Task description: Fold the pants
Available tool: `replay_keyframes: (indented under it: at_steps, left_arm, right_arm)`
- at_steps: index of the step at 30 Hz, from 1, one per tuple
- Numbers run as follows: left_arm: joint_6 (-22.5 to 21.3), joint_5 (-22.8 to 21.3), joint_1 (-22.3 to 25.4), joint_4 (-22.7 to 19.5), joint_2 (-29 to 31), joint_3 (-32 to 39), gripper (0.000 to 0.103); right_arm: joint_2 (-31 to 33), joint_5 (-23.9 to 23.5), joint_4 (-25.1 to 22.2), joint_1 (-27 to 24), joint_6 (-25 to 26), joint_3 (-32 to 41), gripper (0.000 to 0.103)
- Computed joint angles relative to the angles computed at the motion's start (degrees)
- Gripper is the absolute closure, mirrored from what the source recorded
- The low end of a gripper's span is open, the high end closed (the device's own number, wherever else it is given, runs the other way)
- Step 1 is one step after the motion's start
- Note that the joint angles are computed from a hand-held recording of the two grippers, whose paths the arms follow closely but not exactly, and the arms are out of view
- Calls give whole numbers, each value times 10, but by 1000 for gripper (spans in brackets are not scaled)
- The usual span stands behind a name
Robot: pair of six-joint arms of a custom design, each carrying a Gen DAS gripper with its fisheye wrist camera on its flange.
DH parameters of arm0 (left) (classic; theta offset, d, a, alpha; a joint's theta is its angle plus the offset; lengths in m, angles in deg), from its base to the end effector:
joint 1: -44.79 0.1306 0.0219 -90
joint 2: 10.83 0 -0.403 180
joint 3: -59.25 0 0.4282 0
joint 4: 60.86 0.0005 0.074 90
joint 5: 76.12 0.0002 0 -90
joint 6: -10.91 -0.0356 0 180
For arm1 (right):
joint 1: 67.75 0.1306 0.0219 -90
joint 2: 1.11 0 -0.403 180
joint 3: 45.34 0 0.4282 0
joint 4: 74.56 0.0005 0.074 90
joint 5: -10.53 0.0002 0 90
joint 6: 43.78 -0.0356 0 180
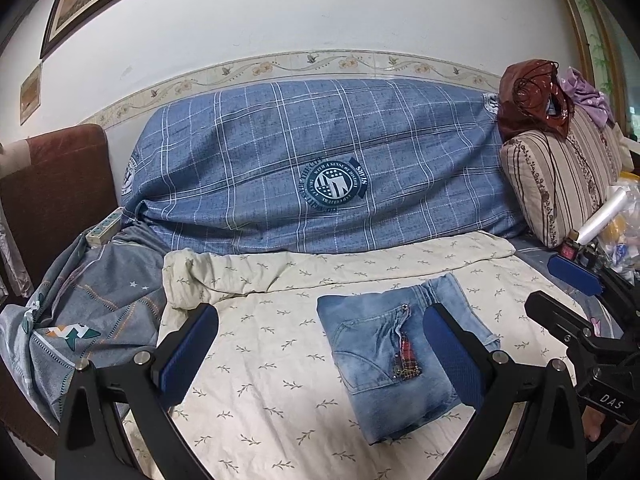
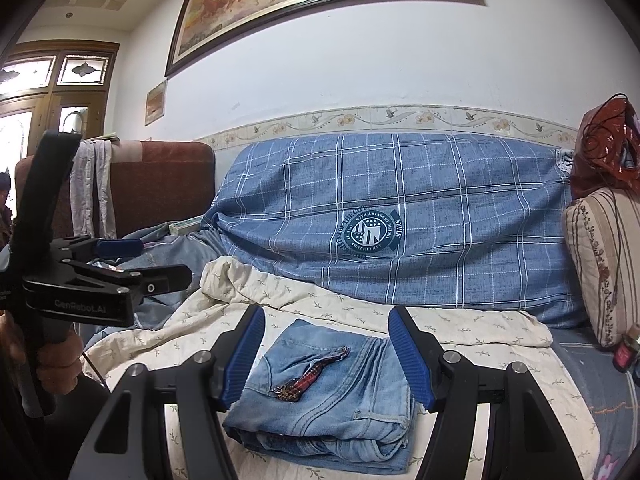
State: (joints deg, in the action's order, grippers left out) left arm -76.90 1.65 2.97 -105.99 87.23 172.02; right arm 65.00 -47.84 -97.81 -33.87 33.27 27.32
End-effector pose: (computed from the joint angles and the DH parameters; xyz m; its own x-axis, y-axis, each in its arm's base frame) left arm 0.4416 -0.3857 0.5831 -0.3968 0.3049 -0.8658 0.5007 0.8624 0.0742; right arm 0.3294 0.1981 0.5178 -0.2454 0.0650 -0.9672 -0.0027 0.9977 0.0678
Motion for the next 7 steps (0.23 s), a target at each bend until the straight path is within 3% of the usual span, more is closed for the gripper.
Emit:
replay_keyframes:
  at_steps: [7]
  left_arm:
    - [-6, -2, -1, 16, 2, -7, 1]
  right_arm:
    - [4, 0, 8, -4, 1, -3, 35]
